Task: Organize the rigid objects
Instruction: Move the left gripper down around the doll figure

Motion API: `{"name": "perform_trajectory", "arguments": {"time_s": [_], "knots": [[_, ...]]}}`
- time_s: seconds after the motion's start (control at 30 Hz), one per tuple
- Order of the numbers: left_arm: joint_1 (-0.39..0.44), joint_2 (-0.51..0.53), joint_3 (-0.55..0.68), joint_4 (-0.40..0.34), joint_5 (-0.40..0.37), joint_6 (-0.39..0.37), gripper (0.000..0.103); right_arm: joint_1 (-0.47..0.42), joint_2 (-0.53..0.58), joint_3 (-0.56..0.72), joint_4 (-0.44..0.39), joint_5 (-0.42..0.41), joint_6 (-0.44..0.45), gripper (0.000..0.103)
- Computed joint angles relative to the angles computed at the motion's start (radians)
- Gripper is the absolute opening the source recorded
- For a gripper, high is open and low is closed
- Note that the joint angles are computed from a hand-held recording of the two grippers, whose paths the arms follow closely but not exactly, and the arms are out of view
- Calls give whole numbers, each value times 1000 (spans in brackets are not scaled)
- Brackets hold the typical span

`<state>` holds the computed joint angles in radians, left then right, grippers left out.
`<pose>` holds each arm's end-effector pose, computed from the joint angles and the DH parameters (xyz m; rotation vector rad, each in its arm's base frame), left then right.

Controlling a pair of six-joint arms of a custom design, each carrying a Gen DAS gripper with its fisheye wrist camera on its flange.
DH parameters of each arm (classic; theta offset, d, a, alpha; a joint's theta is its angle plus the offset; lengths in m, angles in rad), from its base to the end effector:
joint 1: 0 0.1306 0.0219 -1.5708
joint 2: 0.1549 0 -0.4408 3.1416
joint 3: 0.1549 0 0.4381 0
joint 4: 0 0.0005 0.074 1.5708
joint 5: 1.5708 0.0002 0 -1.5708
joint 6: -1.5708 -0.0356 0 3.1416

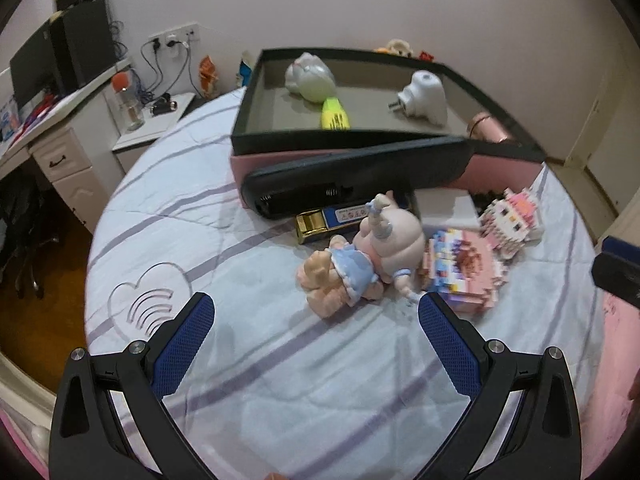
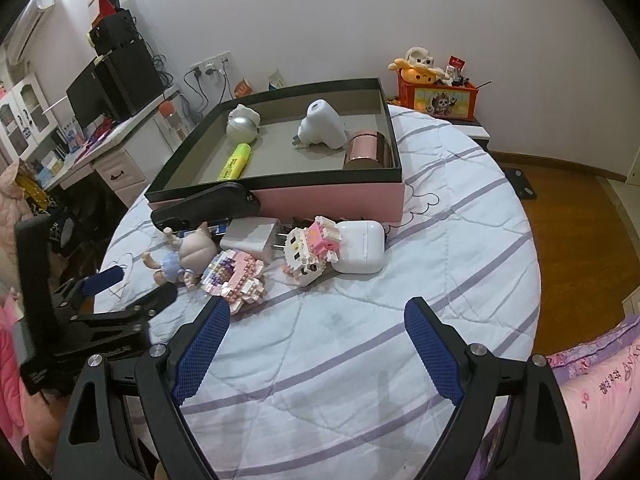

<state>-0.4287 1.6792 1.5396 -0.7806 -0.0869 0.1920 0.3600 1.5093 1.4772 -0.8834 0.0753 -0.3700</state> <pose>0.5801 -0.2623 0.4080 0.2580 2.4792 -0.1536 0.5322 0.1969 0.4685 0.0444 2.4950 0.2149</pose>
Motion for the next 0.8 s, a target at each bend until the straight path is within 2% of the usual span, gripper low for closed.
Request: {"name": "perform_trajectory", "arguments": {"time_s": [0.1, 0.23, 0.37, 0.5, 0.6, 0.7, 0.73, 0.8], "knots": [[8, 19, 12, 10, 47, -28, 103, -5, 13, 9, -6, -3, 0, 90], [2, 34, 24, 16, 69, -59, 103, -10, 31, 24, -13, -8, 2, 90], [7, 55, 43, 5, 108, -43, 103, -10, 46, 36, -18, -13, 8, 90], [4, 66, 47, 25, 103, -8, 103, -10, 56, 42, -22, -17, 9, 90], [8, 59, 39, 45, 117, 26, 93, -10, 60, 45, -22, -15, 8, 90], [15, 35, 6, 85, 160, 45, 76, -12, 63, 49, -19, -13, 11, 90], [16, 26, -5, 98, 179, 43, 67, -12, 66, 50, -17, -11, 11, 90], [15, 22, -11, 101, 191, 43, 63, -13, 72, 55, -13, -11, 10, 90]]}}
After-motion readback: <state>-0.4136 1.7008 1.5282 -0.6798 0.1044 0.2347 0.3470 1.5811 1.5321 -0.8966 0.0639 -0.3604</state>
